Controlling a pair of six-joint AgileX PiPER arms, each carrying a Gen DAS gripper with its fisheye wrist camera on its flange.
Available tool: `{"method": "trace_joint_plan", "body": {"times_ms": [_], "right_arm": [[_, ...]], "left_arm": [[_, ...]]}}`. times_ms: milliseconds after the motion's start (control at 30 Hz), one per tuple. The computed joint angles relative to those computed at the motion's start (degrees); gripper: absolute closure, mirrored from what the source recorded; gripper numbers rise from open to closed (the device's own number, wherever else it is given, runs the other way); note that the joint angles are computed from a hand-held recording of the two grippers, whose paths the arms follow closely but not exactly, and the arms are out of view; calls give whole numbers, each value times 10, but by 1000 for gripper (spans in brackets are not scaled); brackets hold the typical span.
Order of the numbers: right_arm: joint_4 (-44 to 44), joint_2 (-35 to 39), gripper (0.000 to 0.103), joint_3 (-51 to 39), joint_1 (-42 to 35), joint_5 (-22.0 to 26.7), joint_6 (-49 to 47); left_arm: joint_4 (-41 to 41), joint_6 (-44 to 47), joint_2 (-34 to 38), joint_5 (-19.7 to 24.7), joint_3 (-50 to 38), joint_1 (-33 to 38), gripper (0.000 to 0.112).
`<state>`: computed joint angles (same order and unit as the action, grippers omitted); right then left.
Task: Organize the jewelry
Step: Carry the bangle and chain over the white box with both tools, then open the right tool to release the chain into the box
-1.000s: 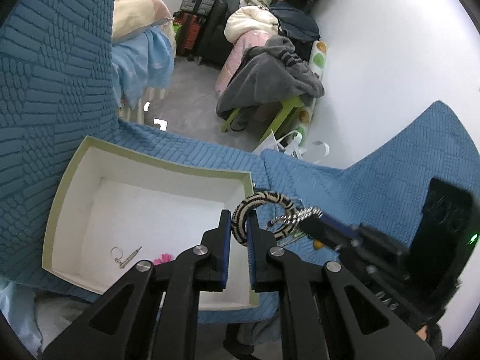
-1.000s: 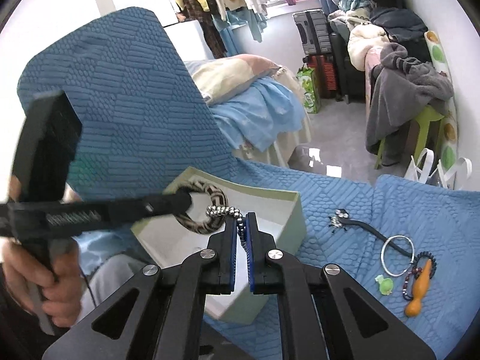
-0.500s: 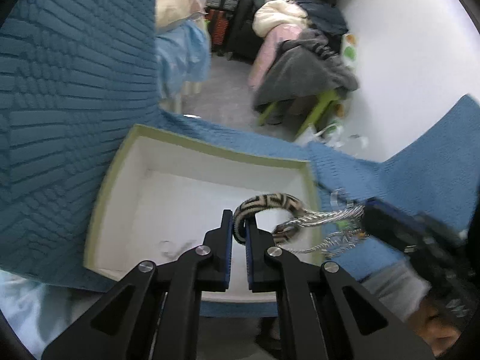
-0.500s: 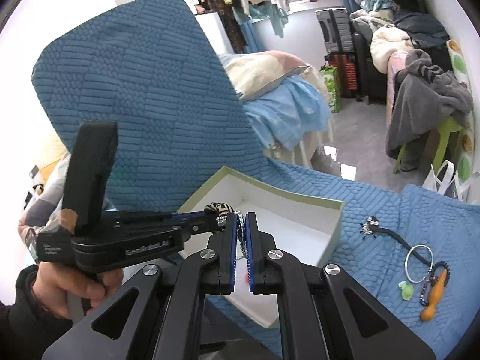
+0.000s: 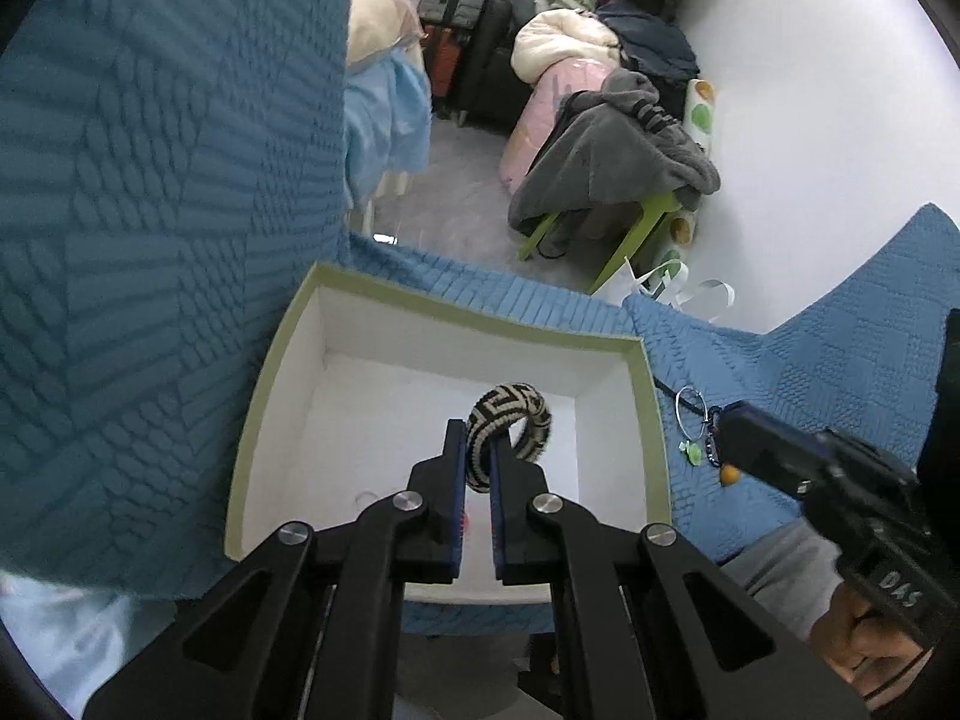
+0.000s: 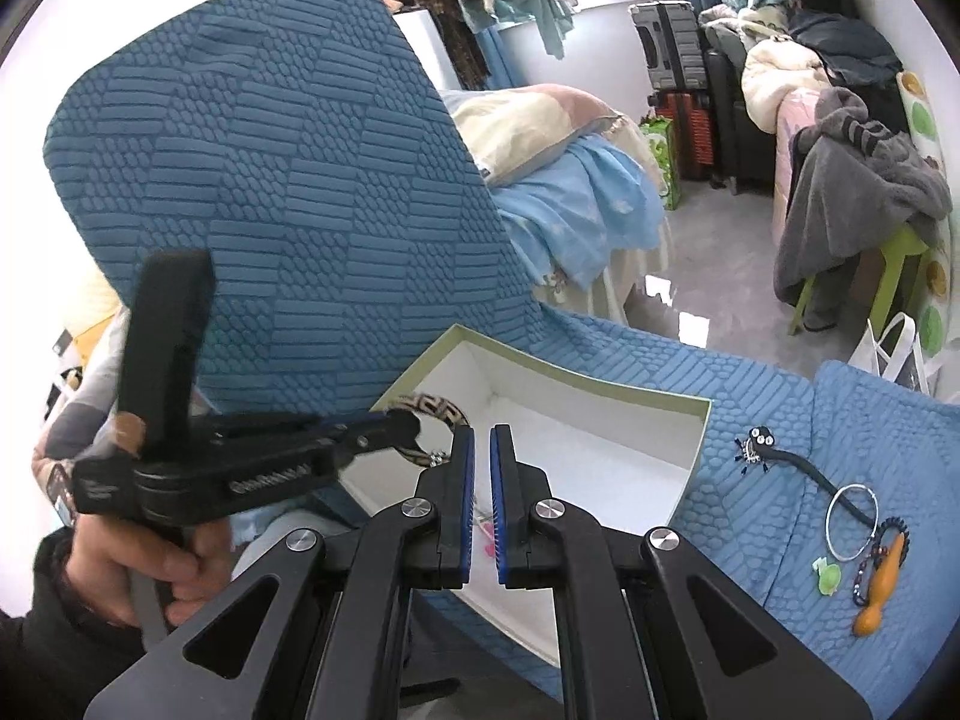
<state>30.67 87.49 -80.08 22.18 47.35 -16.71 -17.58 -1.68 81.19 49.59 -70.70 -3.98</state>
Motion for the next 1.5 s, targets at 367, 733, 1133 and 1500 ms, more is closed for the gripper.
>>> {"method": "trace_joint_plan", "body": {"times_ms": [367, 733, 1133, 1500], "right_arm": [[-72, -16, 100, 28, 4, -31, 74], [-78, -28, 100, 78, 2, -46, 93], [-7, -25, 89, 71, 22, -41, 21], [13, 24, 80, 70, 65, -78, 3]], "left_arm": [[-13, 15, 5, -10, 13, 11, 106], [-106, 79, -9, 42, -6, 49, 106], [-71, 36, -5, 72, -73, 21, 105], [-84, 40, -12, 69, -55, 16, 105]]}}
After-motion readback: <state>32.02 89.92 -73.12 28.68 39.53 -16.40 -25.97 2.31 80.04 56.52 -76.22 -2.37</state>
